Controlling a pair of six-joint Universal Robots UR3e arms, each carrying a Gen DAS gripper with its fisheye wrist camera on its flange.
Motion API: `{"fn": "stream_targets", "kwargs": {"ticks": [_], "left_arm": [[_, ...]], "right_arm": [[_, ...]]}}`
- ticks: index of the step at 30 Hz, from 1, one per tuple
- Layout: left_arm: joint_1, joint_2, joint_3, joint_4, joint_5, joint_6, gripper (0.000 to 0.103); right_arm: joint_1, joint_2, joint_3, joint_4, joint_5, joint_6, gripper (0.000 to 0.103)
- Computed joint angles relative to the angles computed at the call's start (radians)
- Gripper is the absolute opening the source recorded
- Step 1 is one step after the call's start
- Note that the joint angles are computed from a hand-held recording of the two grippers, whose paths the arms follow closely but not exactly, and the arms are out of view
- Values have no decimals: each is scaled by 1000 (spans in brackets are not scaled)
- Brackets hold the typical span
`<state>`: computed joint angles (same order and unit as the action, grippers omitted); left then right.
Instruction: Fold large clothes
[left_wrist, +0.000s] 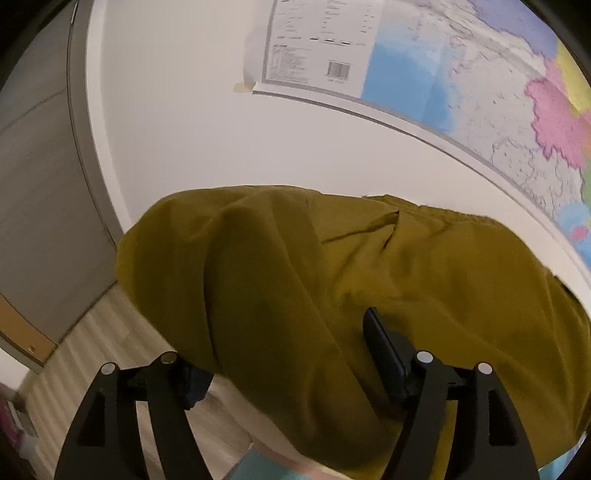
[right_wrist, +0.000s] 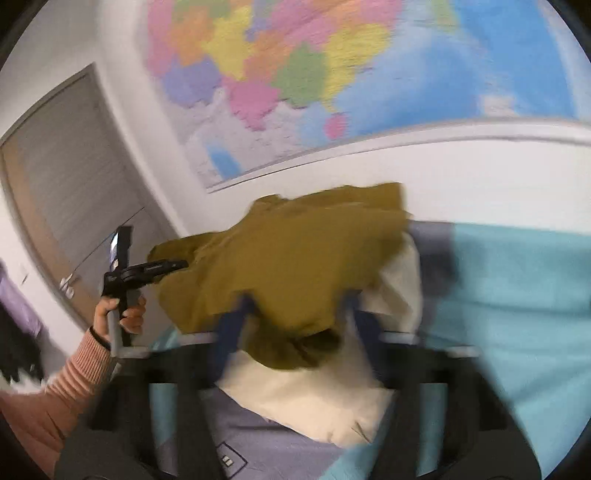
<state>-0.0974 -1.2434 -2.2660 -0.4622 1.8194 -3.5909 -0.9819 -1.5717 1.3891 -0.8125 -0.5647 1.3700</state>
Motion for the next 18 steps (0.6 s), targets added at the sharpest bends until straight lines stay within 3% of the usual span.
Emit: {"fn": "stream_targets", "kwargs": {"ticks": [1, 4, 6, 7, 9, 11, 12, 15, 18], "left_arm": [[-21, -34, 19, -4, 35, -5, 71], [-7, -69, 25, -4, 41, -21, 69], [-16, -128, 49, 10, 69, -31, 68], [-20, -150, 61, 11, 84, -38, 68], [-48, -188, 88, 10, 129, -59, 70], [-78, -185, 91, -1, 169, -79, 70], [-82, -167, 83, -5, 171, -86, 70], [-137, -61, 13, -1, 226, -128, 71], [-258, 37, -47, 19, 343, -156, 73]], "right_arm": [[21, -3, 5, -17, 2, 20, 7], [-26, 19, -100, 221, 36, -155, 2], [-142, -26, -51, 330, -72, -268, 2], [-137, -50, 15, 259, -97, -218, 2], [-112, -109, 175, -27, -176, -52, 3], [-99, -106, 200, -90, -191, 33, 7], [-111, -109, 187, -81, -184, 41, 8], [-192, -96, 77, 94, -144, -84, 20], [-218, -121, 1, 206, -90, -191, 25]]}}
